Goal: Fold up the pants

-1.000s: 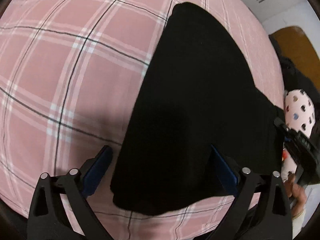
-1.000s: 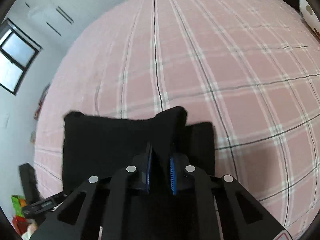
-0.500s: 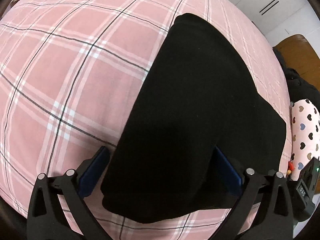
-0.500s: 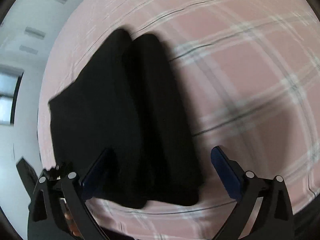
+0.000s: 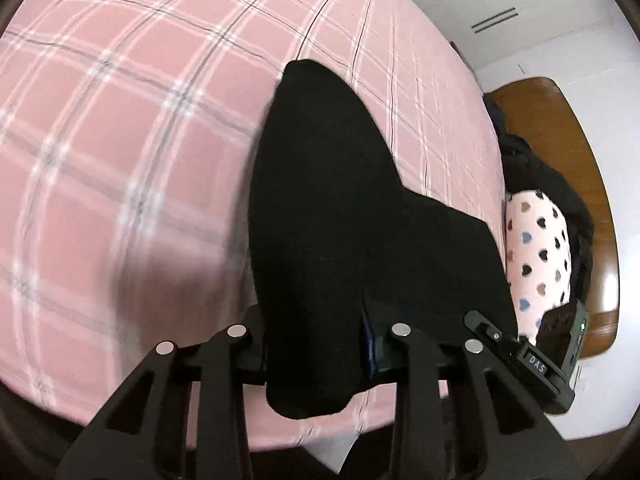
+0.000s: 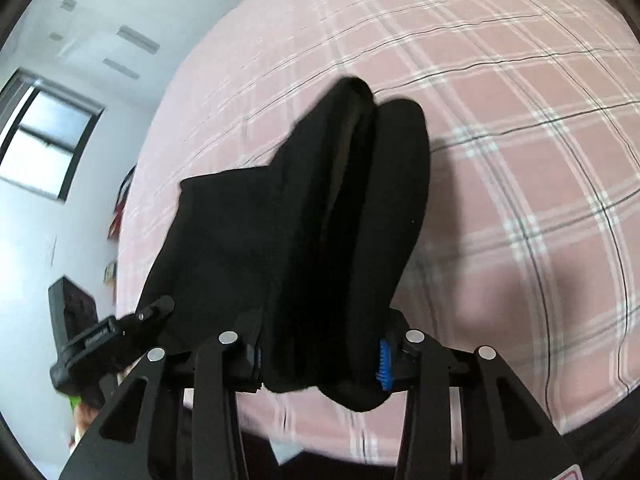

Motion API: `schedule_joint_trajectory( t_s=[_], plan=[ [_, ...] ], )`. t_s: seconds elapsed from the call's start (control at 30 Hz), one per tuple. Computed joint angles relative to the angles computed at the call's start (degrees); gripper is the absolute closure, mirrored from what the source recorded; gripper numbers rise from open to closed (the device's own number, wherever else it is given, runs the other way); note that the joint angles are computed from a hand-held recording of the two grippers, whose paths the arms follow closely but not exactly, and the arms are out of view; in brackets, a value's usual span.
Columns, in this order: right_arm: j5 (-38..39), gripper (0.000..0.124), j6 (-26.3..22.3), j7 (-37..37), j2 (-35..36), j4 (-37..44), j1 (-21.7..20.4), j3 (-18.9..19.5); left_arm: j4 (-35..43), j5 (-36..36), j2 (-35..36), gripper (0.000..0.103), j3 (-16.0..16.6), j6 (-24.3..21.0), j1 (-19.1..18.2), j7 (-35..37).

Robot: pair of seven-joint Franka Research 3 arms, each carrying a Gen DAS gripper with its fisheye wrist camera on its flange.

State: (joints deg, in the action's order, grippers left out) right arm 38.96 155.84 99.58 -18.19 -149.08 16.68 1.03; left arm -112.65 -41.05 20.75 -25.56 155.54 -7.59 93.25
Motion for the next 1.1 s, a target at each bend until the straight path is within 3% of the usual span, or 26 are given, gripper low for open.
schedule_joint_trajectory(
  t_s=[0.03,0.07,0.1,0.13,0.17,0.23,0.27,0.3,0.4,0.47,0.53,0.57,0.63,0.67,0.7,0.77,0.8,0.87,0.97,1.1],
  plan=[
    [-0.4,0.085,-0.5,-0.2,-0.3,-1.0,0.4,0.5,-1.9,-0.9,-1.3,0.072,-0.4,0.0,0.5,0.6],
    [-1.2,0.078,-0.4,0.2,-0.1,-1.7,0.4,1.1,-3.5,-1.3,-2.1,0.071,-0.3,-0.1,0.7,1.1],
    [-5.3,0.063,-0.5,3.3,0.7,-2.8,-0.9,3.0,-5.3,0.6,-2.5,0.067,0.9,-0.2,-0.4,-0.6],
    [-7.9,0.058,-0.4,5.4,1.7,-3.2,-2.0,4.0,-5.9,3.1,-1.9,0.065,2.4,0.2,-1.6,-2.9],
    [-6.4,0.057,1.1,6.1,0.8,-5.1,-1.2,3.2,-7.1,3.5,-1.9,0.058,2.5,0.9,-1.6,-3.7],
    [-6.3,0.058,3.3,8.4,-2.8,-7.4,-1.4,3.2,-9.5,-4.8,-3.1,0.056,-1.1,4.1,1.6,0.5],
    [-10.5,0.057,3.7,11.5,-5.5,-8.2,-3.7,5.1,-10.5,-5.6,-4.5,0.057,-1.2,5.6,1.6,0.6],
    [-12.5,0.057,4.2,11.9,-6.6,-8.3,-4.2,5.2,-11.3,-2.5,-6.1,0.056,0.8,7.0,-0.4,-1.5],
    [-11.2,0.057,3.7,7.2,-5.6,-5.3,-0.5,1.0,-12.5,5.2,-9.0,0.044,3.1,9.4,-3.0,-4.6],
    [-6.7,0.057,2.7,1.5,-1.4,-1.7,2.6,-2.7,-12.8,4.7,-10.8,0.041,1.8,10.6,-2.8,-1.2],
    [-3.2,0.057,-0.7,-2.7,3.9,2.0,3.3,-4.5,-12.6,9.6,-11.8,0.028,3.0,11.4,-5.2,-3.1],
    [-3.5,0.056,-2.0,-2.5,5.0,2.4,1.7,-3.8,-12.8,11.8,-12.4,0.019,3.1,12.2,-6.2,-3.5],
    [-0.8,0.056,-1.3,-5.0,8.8,4.2,0.8,-3.2,-12.1,15.9,-12.3,0.014,3.1,12.7,-7.9,-3.5],
    [-1.8,0.061,-0.9,-3.5,9.1,4.5,0.0,-2.1,-11.6,18.7,-12.0,0.011,3.5,12.5,-9.0,-5.1],
    [-3.7,0.076,-1.2,-1.7,8.8,4.6,-0.9,-1.2,-11.3,20.8,-11.8,0.011,3.6,12.1,-9.6,-5.3],
    [3.4,0.102,-2.7,-7.0,6.5,4.7,0.4,-1.7,-10.7,25.1,-10.8,0.011,4.2,12.0,-10.9,-7.7],
    [4.9,0.108,-3.3,-8.2,4.7,3.5,0.2,-0.9,-11.1,26.6,-11.0,0.011,4.4,11.7,-11.0,-8.7],
    [2.8,0.108,-3.7,-7.5,4.0,5.1,0.8,0.0,-12.6,29.2,-11.8,0.011,5.4,10.8,-10.9,-11.4],
    [8.3,0.108,-6.3,-12.6,7.7,12.3,3.3,0.0,-15.2,33.8,-13.7,0.011,7.5,11.1,-11.3,-18.5],
    [14.2,0.107,-10.3,-17.5,16.7,25.8,5.5,2.8,-22.0,37.1,-20.3,0.011,10.3,11.5,-9.2,-25.9]
  ],
)
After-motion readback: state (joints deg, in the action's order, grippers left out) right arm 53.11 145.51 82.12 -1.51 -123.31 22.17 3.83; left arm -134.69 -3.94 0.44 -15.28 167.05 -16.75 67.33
